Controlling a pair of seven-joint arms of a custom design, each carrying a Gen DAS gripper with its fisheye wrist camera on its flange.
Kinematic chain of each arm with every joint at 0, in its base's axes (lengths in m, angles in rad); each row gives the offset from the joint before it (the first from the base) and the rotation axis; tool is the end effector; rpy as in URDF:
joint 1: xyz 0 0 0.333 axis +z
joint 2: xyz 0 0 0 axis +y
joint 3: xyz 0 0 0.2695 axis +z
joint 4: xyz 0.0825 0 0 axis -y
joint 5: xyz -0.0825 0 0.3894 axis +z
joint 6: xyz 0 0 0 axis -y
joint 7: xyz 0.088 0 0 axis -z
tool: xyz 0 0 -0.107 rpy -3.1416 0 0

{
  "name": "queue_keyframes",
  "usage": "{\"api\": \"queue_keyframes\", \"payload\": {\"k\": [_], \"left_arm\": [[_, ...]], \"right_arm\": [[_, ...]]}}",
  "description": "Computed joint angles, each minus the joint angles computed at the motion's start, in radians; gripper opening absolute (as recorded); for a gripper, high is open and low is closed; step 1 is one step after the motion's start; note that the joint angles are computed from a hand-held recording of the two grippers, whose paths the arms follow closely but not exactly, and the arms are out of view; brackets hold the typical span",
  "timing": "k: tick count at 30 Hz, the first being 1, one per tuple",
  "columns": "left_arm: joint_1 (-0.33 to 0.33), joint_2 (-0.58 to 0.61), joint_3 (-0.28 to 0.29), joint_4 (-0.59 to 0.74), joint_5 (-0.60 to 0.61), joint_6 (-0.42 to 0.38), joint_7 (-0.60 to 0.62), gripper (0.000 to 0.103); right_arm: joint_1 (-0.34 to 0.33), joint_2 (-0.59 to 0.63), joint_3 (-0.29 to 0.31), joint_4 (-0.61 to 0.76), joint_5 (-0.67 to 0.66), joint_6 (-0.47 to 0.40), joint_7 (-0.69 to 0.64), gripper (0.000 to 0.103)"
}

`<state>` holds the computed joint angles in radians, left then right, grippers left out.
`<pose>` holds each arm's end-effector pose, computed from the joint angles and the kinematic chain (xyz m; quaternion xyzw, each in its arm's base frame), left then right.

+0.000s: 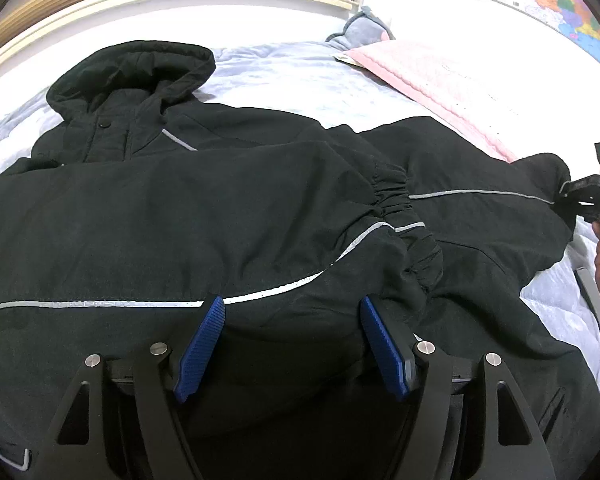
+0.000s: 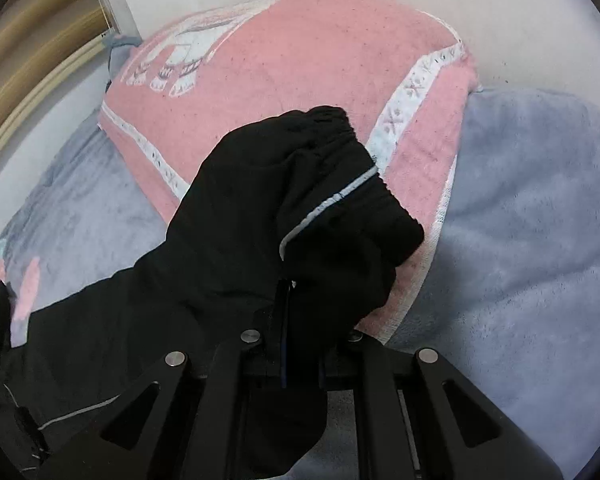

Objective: Fold large clothes
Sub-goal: 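Lift the held sleeve up with the right tool, then lay the sleeve across the jacket body with the right tool, release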

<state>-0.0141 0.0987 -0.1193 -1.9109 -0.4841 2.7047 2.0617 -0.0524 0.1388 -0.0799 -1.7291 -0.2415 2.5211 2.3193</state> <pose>0.6273 -0.0660 0.4731 -0.5684 0.7331 -0.3316 0.1716 0.6452 -0.0810 0.5219 -0.3859 0.8597 -0.2376 0.2355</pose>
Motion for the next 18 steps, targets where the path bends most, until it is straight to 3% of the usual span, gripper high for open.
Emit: {"api": "queue_keyframes", "payload": {"k": [3, 5, 8, 11, 15, 18], "left_arm": [[0.002, 0.002, 0.001, 0.009, 0.0, -0.016, -0.002, 0.072], [0.013, 0.0, 0.002, 0.035, -0.029, -0.073, 0.012, 0.072], [0.039, -0.041, 0.01, 0.05, -0.108, -0.167, 0.055, 0.072], [0.059, -0.122, 0.033, 0.024, -0.148, -0.186, 0.075, 0.072], [0.102, -0.202, 0.083, 0.019, -0.171, -0.219, 0.072, 0.072], [0.147, -0.258, 0.127, 0.002, -0.181, -0.243, 0.067, 0.072]], "right_arm": [[0.011, -0.048, 0.009, -0.021, -0.002, -0.004, -0.015, 0.013], [0.022, -0.087, 0.019, -0.029, 0.025, 0.005, -0.046, 0.013], [0.067, -0.141, 0.042, -0.012, -0.061, -0.028, -0.047, 0.013], [0.128, -0.163, 0.081, 0.057, -0.151, -0.099, -0.054, 0.013], [0.232, -0.123, 0.144, 0.19, -0.228, -0.164, -0.068, 0.013], [0.331, -0.016, 0.19, 0.359, -0.245, -0.217, -0.107, 0.014]]}}
